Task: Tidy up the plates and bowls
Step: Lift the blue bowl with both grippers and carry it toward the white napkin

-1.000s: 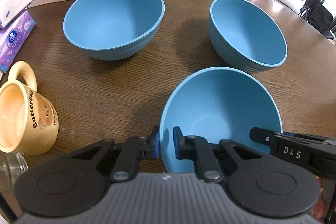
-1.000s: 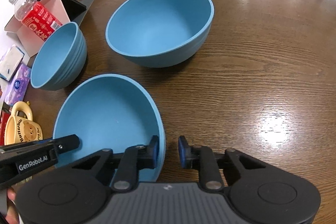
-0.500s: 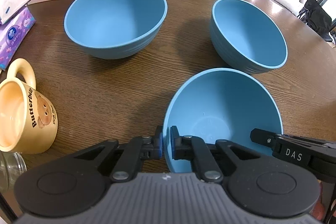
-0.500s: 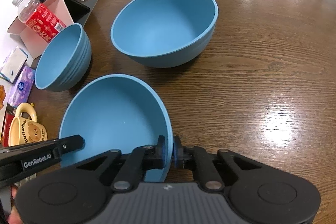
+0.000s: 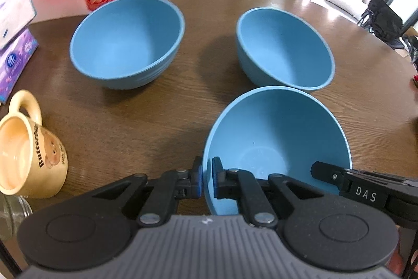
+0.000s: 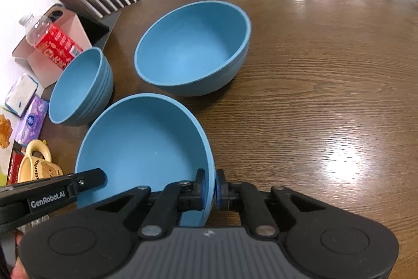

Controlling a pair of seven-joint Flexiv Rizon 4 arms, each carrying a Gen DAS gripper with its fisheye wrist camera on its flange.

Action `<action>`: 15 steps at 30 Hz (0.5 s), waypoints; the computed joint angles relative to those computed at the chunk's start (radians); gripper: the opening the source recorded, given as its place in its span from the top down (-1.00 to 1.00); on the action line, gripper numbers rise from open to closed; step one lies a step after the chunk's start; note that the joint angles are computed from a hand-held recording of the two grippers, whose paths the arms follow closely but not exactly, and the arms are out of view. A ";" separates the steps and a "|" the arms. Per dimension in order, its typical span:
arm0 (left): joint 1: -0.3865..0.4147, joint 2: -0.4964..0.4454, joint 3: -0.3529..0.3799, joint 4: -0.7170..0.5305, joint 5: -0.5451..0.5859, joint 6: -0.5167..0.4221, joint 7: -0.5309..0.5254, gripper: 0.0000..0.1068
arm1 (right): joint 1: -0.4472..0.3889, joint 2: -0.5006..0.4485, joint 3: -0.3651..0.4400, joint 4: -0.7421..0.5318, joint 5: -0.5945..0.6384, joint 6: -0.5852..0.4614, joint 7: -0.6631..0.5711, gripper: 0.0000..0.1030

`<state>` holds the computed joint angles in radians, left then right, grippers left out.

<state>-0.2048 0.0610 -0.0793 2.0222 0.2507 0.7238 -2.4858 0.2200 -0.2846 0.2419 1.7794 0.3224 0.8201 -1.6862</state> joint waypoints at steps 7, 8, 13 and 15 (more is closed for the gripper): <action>-0.024 -0.042 -0.021 -0.064 0.012 -0.006 0.014 0.85 | -0.035 0.031 -0.021 0.020 0.020 0.011 -0.001 0.86; -0.029 -0.051 -0.023 -0.075 0.013 -0.006 0.017 0.85 | -0.041 0.035 -0.024 0.024 0.023 0.013 -0.001 0.86; -0.059 -0.096 -0.028 -0.125 0.019 -0.003 0.028 0.85 | -0.068 0.050 -0.043 0.042 0.033 0.022 0.003 0.86; -0.074 -0.120 -0.030 -0.150 0.020 -0.004 0.036 0.85 | -0.079 0.055 -0.051 0.048 0.034 0.025 0.006 0.86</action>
